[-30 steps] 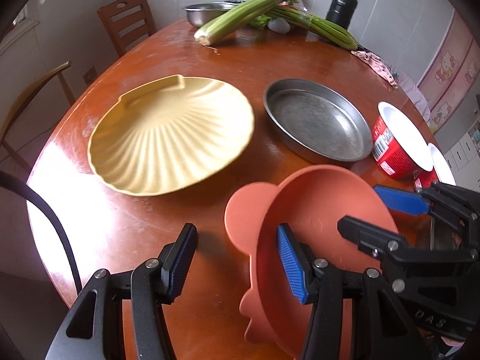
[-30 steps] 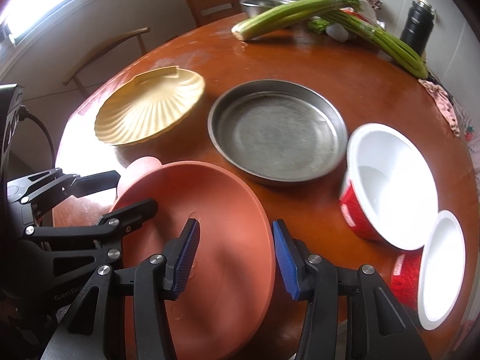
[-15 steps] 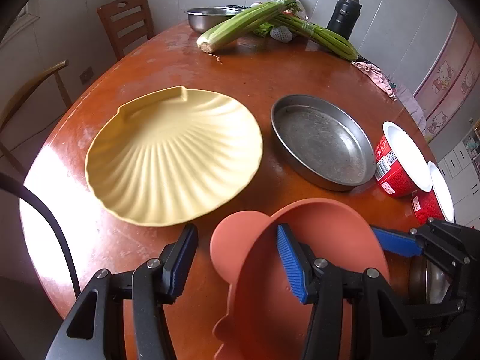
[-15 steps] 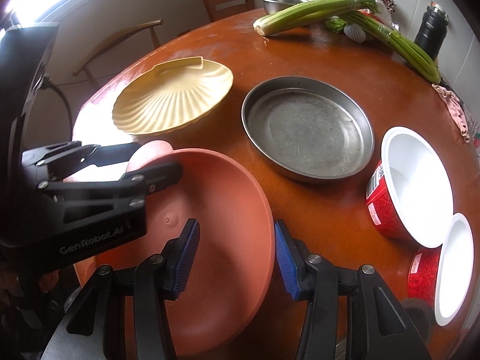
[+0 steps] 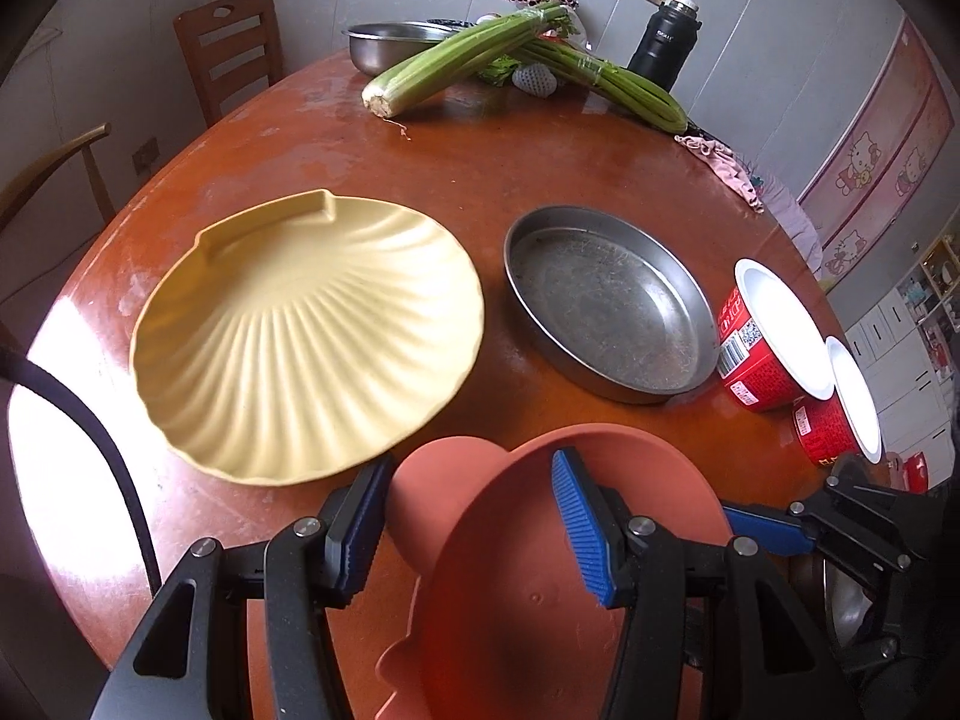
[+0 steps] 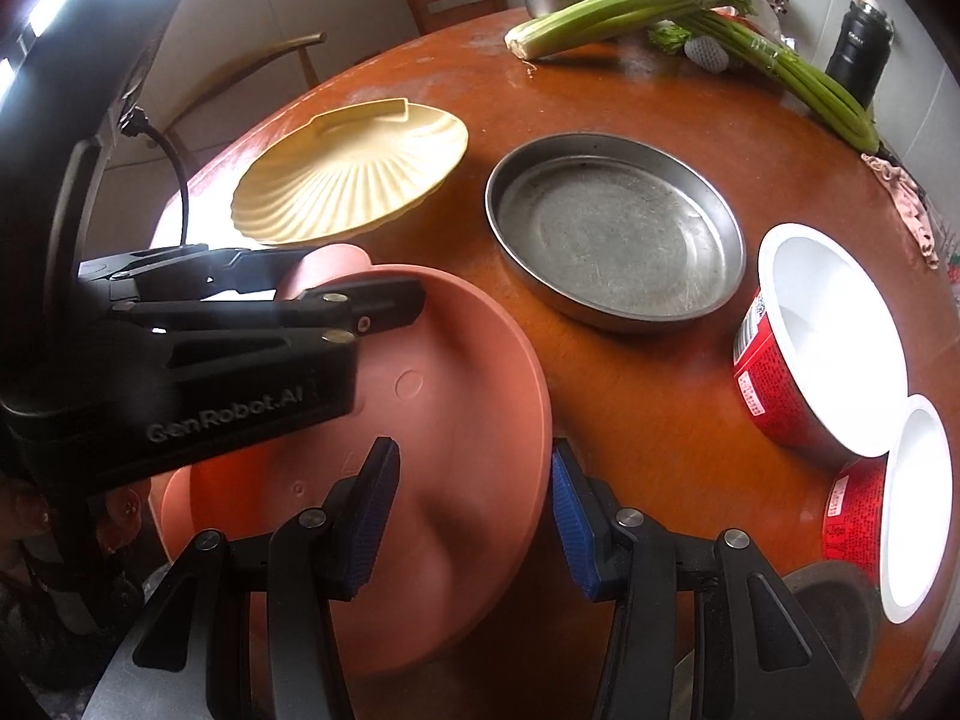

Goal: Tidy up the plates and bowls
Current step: 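Close the left gripper on the orange plate's rim, then lift and carry the orange plate over the yellow plate with the left gripper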

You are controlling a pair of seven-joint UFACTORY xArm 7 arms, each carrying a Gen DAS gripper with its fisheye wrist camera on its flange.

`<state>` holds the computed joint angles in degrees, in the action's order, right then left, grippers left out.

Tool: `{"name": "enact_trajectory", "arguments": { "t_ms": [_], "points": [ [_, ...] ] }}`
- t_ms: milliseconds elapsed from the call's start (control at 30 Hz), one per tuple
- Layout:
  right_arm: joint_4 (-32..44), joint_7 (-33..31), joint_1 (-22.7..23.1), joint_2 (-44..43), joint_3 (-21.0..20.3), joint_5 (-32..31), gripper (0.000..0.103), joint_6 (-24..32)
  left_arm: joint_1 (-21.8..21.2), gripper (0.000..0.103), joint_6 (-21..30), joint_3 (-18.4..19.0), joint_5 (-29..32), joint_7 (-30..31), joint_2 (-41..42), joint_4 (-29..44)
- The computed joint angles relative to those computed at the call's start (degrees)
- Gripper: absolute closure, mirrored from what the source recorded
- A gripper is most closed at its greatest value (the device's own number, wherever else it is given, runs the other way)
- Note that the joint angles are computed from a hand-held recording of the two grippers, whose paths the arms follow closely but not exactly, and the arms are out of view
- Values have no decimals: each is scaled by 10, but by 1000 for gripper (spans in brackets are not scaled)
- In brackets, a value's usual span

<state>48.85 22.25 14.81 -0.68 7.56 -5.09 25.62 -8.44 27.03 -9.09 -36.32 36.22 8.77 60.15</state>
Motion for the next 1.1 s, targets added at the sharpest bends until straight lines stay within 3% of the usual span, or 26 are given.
{"name": "enact_trajectory", "arguments": {
  "t_ms": [367,767,900,1100],
  "points": [
    [-8,-6,-1,-4,-1,15,50,-3,10,48,14,29,-24,26,-70,-59],
    [-35,-19,4,-26,4,32,51,-15,-8,48,39,48,-14,-13,-107,-115],
    [-44,-22,6,-33,6,32,51,-19,-14,59,41,49,-28,-5,-107,-116],
    [-50,-10,5,-39,8,20,50,-17,-20,65,23,46,-19,-10,-106,-119]
  ]
}}
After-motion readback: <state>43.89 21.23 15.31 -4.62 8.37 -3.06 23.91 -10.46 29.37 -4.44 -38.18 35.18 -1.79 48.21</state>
